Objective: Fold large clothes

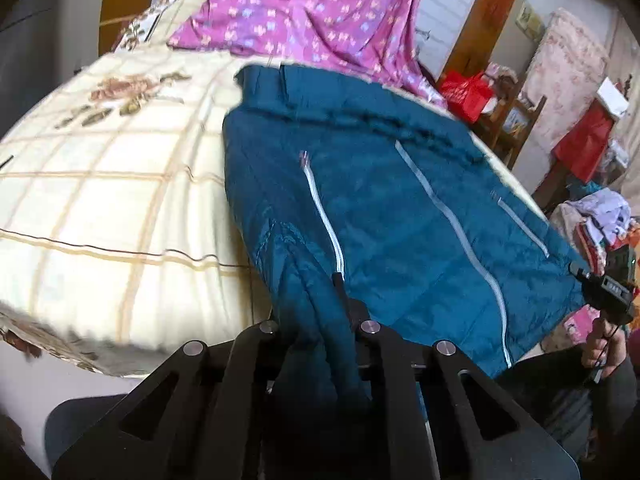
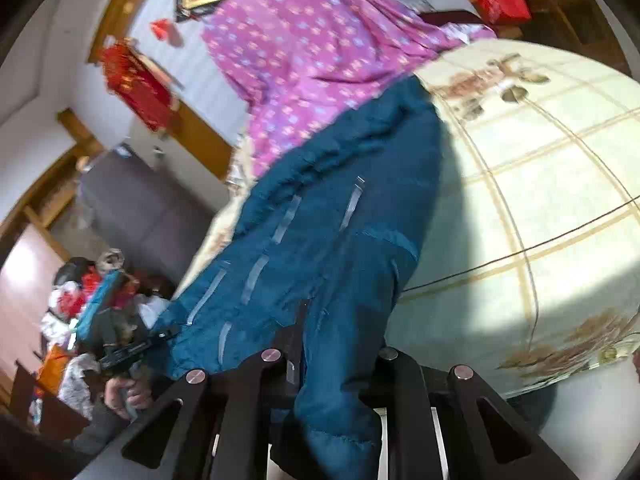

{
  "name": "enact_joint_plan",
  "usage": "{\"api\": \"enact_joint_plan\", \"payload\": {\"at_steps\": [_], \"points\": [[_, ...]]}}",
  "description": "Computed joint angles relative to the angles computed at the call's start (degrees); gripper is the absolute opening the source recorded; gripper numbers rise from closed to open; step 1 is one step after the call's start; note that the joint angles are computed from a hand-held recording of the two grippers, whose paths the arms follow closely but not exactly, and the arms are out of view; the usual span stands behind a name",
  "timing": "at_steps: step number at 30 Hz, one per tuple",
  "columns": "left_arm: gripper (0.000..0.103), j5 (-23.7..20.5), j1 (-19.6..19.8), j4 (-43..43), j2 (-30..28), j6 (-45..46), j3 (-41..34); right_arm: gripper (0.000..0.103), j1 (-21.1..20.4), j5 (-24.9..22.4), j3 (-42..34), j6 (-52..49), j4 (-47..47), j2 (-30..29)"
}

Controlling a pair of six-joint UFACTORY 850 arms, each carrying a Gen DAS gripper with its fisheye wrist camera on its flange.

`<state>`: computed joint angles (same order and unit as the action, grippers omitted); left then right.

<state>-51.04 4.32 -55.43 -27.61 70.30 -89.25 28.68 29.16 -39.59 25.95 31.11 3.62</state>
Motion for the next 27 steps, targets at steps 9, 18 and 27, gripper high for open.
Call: {"api": "enact_joint_plan", "payload": {"at_steps": [9,18,27], "points": [[0.008,-8.81,7.01,-7.30,5.54,9.45,4.74,0.014,10.69,6.40,3.54,-17.93,18.92,7.44],[0.008,-5.04,6.80,-4.56,7.21,7.39,8.20,0.014,13.53,7.83,3.48,-23.32,25.90,6.35],[0.009,-1.37,6.23,-4.60,9.23,8.23,11.88,0.014,14.23,10.51,2.43,-26.72,30.76,4.85]]}}
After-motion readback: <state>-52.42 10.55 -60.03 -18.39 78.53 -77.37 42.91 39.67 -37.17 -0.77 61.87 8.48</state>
